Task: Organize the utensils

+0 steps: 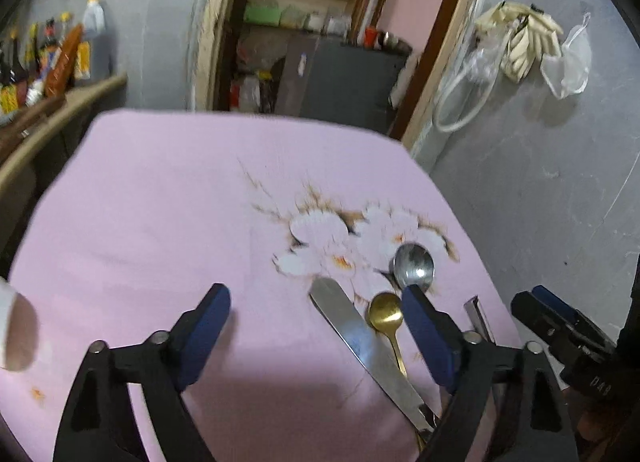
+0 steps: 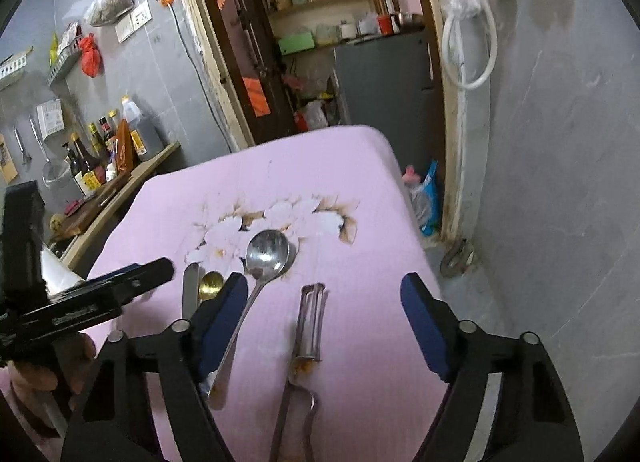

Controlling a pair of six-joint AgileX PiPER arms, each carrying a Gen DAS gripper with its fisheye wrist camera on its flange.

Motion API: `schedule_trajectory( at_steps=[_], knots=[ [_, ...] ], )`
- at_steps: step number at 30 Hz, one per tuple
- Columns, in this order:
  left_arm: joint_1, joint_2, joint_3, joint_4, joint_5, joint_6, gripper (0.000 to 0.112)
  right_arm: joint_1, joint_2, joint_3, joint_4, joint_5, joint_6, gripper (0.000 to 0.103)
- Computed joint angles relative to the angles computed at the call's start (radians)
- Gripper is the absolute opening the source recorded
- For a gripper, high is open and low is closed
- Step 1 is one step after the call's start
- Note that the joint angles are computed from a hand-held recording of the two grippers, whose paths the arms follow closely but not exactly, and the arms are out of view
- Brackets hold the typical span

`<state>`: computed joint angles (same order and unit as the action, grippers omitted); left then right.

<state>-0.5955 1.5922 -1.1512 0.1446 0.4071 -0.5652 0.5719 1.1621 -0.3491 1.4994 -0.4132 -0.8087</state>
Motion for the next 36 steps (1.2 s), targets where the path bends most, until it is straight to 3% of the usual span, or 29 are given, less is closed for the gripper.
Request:
schedule_trajectory(
  at_steps=[5, 11, 18, 22, 27, 36],
  knots=[
    [0.038, 0.076, -0.055, -0.260, 0.039, 0.231, 0.063, -0.085, 0.071, -0.011, -0.118, 0.118, 0.104, 0.049],
    [0.020, 0.112, -0.079, -0.283, 0.039, 0.262, 0.052, -0.094, 0.158, -0.049, -0.123, 0.163, 0.100, 0.032],
    [0.032, 0.124, -0.091, -0.365, 0.050, 0.326, 0.034, -0.091, 0.180, -0.057, -0.174, 0.174, 0.156, 0.031],
    [0.027, 0.137, -0.116, -0.329, 0.074, 0.279, 0.024, -0.105, 0.175, -0.053, -0.186, 0.189, 0.157, 0.028],
    [0.034, 0.138, -0.123, -0.427, 0.089, 0.342, 0.012, -0.123, 0.172, -0.051, -0.238, 0.209, 0.203, 0.025],
    [0.065, 0.148, -0.167, -0.571, 0.178, 0.454, 0.007, -0.169, 0.166, -0.048, -0.315, 0.270, 0.258, 0.019]
  ],
)
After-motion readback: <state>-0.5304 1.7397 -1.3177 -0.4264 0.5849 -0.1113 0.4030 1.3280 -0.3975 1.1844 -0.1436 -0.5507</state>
